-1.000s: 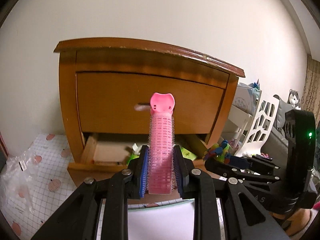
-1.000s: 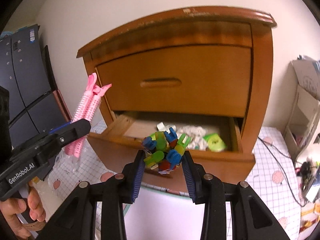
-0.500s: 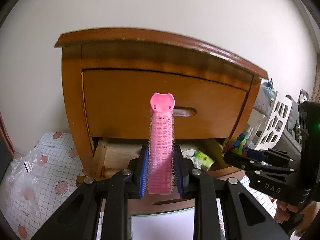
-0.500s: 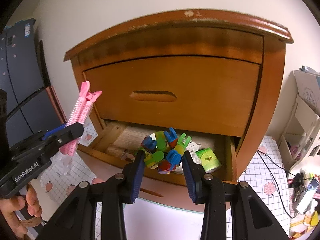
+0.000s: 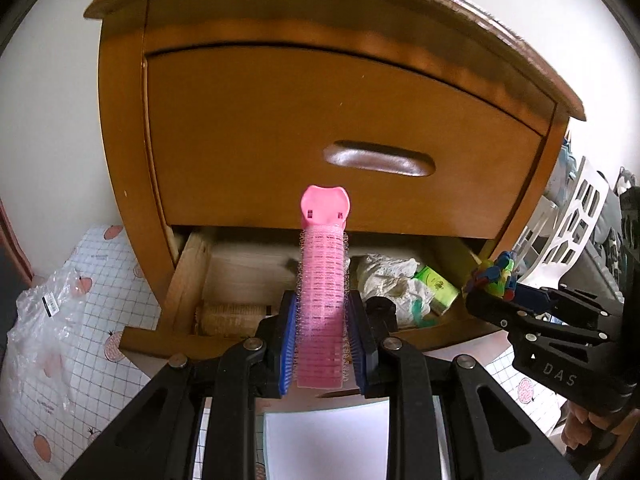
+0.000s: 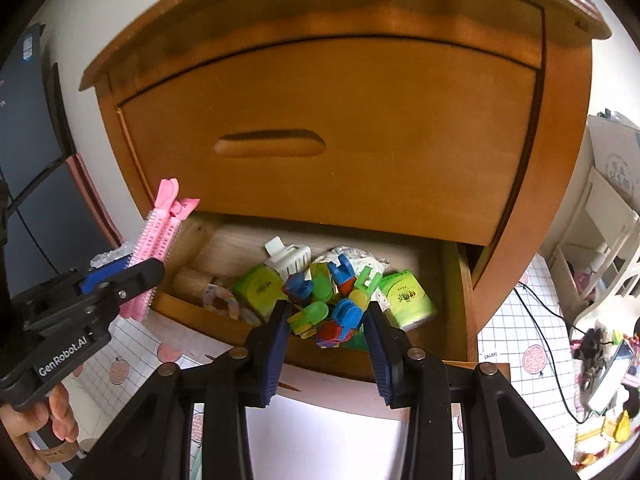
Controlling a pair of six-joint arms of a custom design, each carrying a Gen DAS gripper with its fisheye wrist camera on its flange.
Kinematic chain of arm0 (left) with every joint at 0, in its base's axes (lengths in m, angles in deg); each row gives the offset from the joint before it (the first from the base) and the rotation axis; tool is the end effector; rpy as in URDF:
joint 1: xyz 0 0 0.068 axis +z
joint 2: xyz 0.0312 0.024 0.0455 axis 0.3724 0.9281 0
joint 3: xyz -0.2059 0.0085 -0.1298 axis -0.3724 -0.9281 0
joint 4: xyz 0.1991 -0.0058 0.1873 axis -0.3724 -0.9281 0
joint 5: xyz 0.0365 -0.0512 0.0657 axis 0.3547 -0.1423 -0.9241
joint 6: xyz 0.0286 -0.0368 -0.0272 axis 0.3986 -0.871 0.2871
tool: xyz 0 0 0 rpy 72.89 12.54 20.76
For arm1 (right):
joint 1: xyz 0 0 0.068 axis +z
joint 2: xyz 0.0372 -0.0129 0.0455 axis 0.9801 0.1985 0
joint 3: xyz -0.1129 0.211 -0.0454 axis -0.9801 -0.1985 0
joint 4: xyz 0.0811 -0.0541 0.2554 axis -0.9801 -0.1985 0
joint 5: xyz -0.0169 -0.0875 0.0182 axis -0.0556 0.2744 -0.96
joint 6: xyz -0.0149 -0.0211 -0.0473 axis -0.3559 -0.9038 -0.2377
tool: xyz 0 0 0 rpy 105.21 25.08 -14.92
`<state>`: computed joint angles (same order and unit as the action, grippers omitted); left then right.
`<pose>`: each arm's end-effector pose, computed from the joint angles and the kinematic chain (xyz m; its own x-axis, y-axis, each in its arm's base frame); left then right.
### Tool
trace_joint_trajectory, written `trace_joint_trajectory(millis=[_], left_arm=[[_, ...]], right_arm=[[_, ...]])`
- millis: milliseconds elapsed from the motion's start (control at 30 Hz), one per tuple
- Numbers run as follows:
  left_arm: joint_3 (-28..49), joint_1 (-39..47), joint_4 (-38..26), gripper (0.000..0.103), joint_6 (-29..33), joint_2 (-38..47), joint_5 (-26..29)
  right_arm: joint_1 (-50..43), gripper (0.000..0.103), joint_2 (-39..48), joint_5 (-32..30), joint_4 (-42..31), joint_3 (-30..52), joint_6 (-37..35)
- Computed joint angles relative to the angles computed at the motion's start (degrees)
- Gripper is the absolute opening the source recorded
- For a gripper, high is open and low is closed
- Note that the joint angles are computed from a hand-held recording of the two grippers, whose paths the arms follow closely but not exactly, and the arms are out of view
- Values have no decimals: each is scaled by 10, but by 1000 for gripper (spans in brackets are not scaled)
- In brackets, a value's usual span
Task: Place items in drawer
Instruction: 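Lower both tools into the drawer and open them to release the items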
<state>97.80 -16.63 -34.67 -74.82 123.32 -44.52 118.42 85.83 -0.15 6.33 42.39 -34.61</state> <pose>0.2786 -0.2190 0.3685 -0.6000 0.1861 -0.7781 0.4618 0.8747 -0.1469 0.2010 0.1434 0.3931 -0.6720 0.1251 -0.7299 0.1425 0.9890 0.0383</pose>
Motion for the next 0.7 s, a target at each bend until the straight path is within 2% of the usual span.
trace_joint_trajectory(millis=[700], left_arm=[[106,-10,-66,25,14,92,-37]], right_arm=[[-30,40,39,-4,-26,25,-3]])
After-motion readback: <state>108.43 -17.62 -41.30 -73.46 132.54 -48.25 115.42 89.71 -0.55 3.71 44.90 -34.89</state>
